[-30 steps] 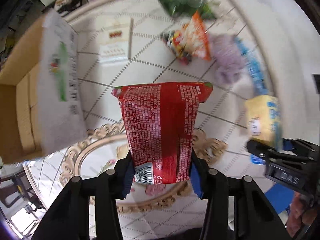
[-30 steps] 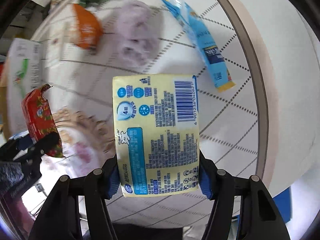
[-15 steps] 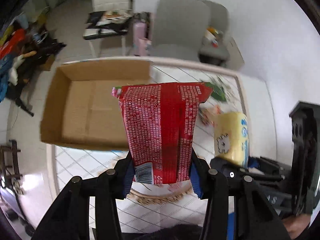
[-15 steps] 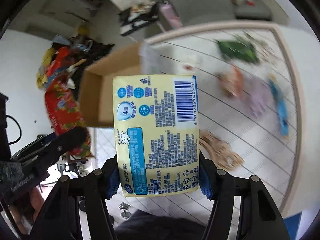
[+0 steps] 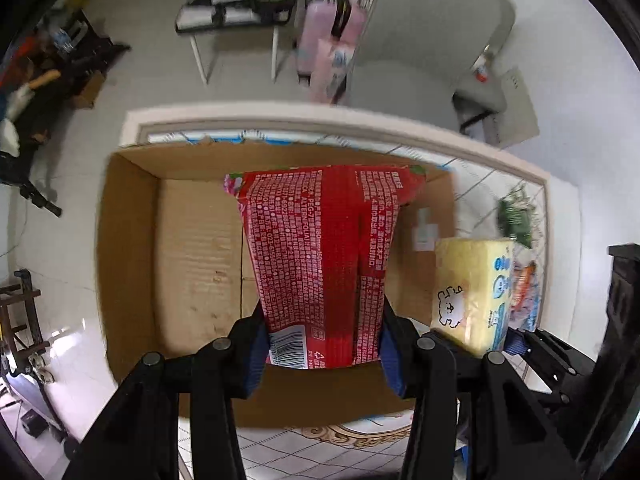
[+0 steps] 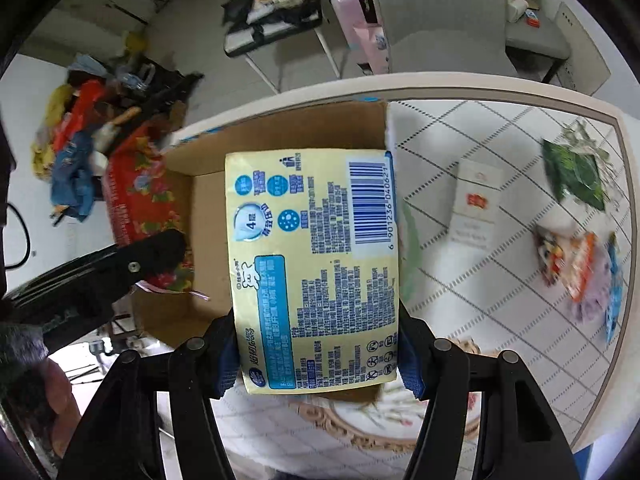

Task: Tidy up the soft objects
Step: 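Carry both items into the cardboard box and open both tools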

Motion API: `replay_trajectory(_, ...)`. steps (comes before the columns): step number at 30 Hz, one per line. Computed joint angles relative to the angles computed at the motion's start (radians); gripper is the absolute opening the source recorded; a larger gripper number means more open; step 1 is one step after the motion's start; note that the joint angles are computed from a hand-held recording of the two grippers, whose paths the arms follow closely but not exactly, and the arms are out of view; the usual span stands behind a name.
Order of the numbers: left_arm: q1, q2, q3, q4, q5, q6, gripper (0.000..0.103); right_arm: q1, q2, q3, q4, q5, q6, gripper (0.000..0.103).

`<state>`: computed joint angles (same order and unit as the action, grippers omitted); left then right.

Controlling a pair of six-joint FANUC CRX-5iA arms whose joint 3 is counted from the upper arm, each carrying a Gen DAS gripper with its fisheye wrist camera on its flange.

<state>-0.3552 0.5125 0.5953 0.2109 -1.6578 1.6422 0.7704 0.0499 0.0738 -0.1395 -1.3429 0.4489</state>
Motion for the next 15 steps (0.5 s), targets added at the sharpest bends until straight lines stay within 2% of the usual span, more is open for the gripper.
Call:
replay_trajectory(6,0.004,0.154,0.096,-0.002,-0.095,-0.047,0.044,-0.029,0.182,0.107,-0.001,-0.046,0.048,0.066)
replay_trajectory(12,-0.002,0.244,0.170,-0.015,-0.143,-0.067,0.045,-0.041,0.287,0.180,0.019,-0.098,0.060,0.066)
replay_trajectory(15,-0.016,0.263,0.208,-0.059,-0.165,-0.054,0.046,-0.053,0.325,0.216,0.009,-0.122,0.077,0.067)
